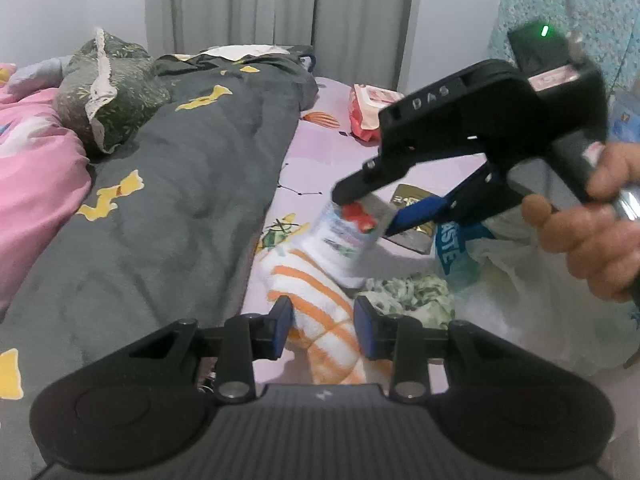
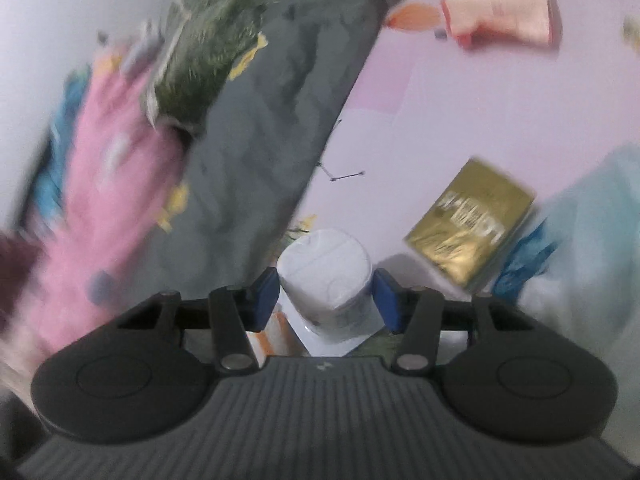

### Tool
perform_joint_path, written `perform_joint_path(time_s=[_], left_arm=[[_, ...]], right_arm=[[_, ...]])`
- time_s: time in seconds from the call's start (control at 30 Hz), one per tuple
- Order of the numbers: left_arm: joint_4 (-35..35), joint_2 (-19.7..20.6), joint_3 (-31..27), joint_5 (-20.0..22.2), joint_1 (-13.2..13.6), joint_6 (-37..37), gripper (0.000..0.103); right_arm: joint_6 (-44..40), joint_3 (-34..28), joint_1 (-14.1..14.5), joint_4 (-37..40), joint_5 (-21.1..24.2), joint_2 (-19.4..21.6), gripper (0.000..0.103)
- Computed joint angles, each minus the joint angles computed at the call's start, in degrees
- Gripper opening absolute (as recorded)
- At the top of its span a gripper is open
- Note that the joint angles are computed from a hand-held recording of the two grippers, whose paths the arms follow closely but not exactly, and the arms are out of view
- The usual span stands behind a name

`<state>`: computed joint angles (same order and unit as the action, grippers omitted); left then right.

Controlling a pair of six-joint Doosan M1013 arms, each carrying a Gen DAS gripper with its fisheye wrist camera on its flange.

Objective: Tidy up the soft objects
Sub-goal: 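Move the right gripper back over the bed to the white yogurt cup, then grasp the white yogurt cup with the right gripper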

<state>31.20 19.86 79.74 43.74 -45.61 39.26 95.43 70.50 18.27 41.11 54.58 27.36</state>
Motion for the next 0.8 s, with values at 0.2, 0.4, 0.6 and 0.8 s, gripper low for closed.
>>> perform_joint_path(time_s=[0.2,0.4,0.6,0.8], left_arm=[[-0.54,-0.02,-0.24,0.34,0.20,0.29,0.035],[-1.25,0.82,-1.41,-0.75,0.22,2.03,0.035],[-3.06,2.84,-4.05,-3.13,0.70,5.14,0.035],[-4.56,5.79,-7.63,-3.21,1.23,6.21,0.032]], right_arm=[[4.04,-0.86,-1.08,4.74,1.56,1.91,0.051],[9.08,-4.07,1.37,-15.18,0.30,1.61,0.056],[7.48,-2.86,0.90,-13.09,-1.20,1.02,0.056],[7.58,-2.51,0.43,-11.46,-1.53,1.19,0.054]])
